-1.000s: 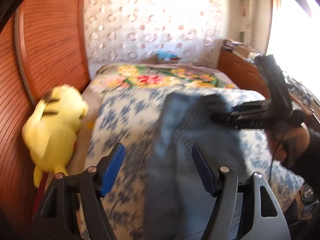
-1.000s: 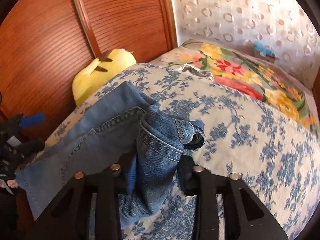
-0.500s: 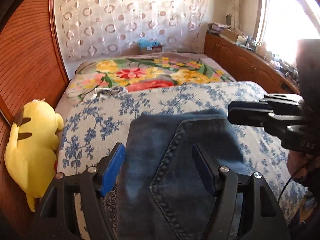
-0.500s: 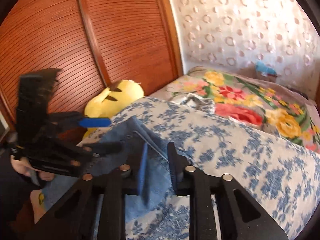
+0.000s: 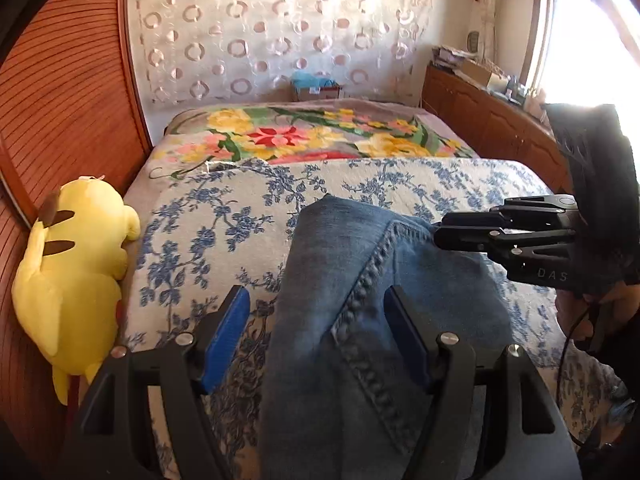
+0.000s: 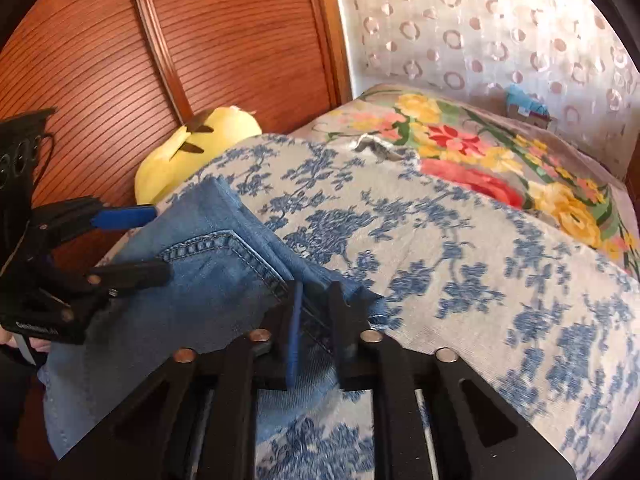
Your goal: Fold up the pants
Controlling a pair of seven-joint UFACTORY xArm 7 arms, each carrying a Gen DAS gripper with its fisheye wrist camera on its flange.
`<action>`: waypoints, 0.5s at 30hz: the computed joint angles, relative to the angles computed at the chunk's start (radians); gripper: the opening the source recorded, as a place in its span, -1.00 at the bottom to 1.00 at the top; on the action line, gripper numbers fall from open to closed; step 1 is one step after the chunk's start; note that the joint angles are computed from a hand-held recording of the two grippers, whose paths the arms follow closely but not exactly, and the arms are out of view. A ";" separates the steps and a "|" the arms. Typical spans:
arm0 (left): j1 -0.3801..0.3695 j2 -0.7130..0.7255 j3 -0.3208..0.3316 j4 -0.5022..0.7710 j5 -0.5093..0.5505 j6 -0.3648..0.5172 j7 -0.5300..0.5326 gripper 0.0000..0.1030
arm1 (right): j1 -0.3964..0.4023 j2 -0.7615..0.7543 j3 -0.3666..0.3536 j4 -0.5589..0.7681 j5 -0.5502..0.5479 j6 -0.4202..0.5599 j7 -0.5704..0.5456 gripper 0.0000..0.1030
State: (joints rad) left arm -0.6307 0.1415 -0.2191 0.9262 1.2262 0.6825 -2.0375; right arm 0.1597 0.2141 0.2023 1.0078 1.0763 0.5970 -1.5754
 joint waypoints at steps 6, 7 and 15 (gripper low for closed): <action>-0.058 -0.086 -0.073 -0.077 -0.048 0.103 -0.070 0.35 | -0.030 -0.061 -0.038 -0.033 0.011 0.102 0.000 0.14; -0.069 -0.097 -0.088 -0.094 -0.060 0.116 -0.095 0.35 | -0.030 -0.061 -0.044 -0.034 -0.003 0.121 0.011 0.15; -0.111 -0.137 -0.146 -0.210 -0.129 0.113 -0.296 0.35 | -0.015 -0.029 -0.038 -0.035 -0.026 0.096 0.044 0.41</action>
State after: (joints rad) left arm -0.7415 0.0042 -0.3649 0.7160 1.0969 0.7952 -2.3339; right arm 0.1445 0.1855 0.1648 0.9727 1.0502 0.6926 -1.5312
